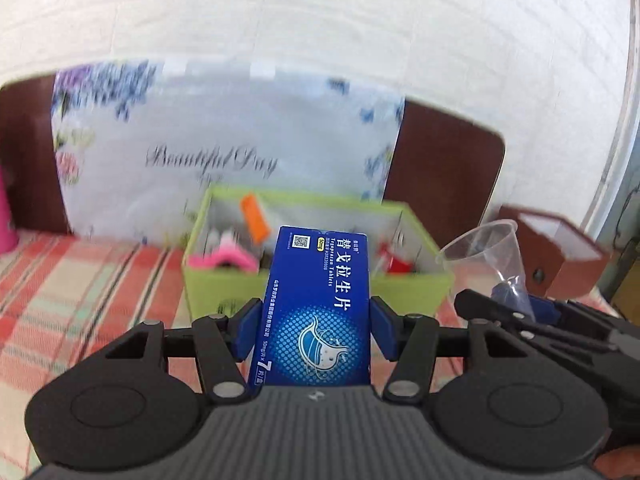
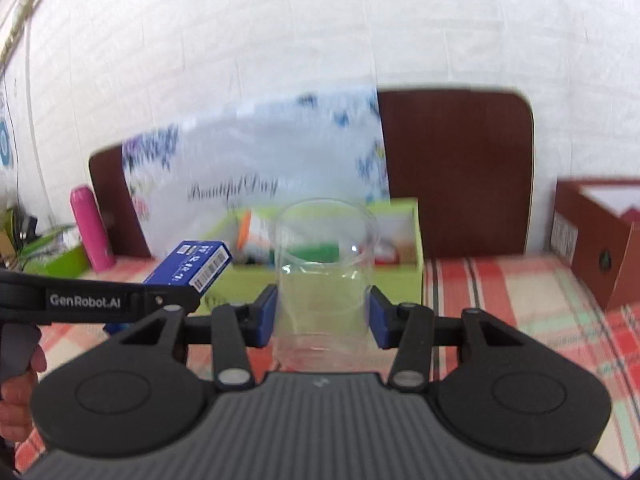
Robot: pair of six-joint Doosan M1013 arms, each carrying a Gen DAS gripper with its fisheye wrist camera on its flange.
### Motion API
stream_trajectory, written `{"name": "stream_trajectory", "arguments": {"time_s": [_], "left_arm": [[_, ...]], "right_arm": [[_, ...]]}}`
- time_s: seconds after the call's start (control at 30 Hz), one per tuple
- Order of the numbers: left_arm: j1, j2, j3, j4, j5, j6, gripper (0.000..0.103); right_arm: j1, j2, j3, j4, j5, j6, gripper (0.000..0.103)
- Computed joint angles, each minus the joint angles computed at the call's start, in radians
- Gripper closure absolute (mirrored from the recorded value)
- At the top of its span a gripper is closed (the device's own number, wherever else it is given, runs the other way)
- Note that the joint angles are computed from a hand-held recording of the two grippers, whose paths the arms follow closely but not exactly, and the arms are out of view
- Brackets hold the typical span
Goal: Organize objects
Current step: 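Carry the blue box and plastic cup into the lime-green box and release both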
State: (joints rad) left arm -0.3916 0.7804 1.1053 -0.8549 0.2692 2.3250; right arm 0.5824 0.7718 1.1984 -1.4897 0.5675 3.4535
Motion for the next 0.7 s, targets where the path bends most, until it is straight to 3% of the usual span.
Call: {"name": "stream_trajectory", "arguments": {"time_s": [0.13,0.23,0.53,0.6,0.63,0.67,0.7], "left_arm": [[-0.005,0.023,-0.079,-0.042,0.015,0.034,0.043],[-0.011,0.066,-0.166,0.073,0.033,-0.09,0.043],[-0.017,0.242,-0.476,0.421,0.142,-0.504,0.043],[-0.022,0.269,-0.512,0.539,0.125,-0.613,0.022],[-0.027,0.28,-0.53,0.648,0.13,-0.701,0.005],[-0.031,0.283,-0.526,0.759,0.116,-0.792,0.005],[-0.032,0.286,-0.522,0.818,0.114,-0.83,0.005]], "right_arm": [[-0.014,0.017,-0.065,-0.01,0.038,-0.038,0.057],[-0.031,0.049,-0.136,0.036,0.071,-0.113,0.057],[-0.083,0.16,-0.313,0.192,0.062,-0.264,0.056],[-0.091,0.194,-0.363,0.233,0.066,-0.32,0.05],[-0.096,0.21,-0.382,0.259,0.058,-0.364,0.042],[-0.1,0.224,-0.405,0.319,0.059,-0.448,0.029],[-0.098,0.237,-0.421,0.344,0.082,-0.492,0.027]]}}
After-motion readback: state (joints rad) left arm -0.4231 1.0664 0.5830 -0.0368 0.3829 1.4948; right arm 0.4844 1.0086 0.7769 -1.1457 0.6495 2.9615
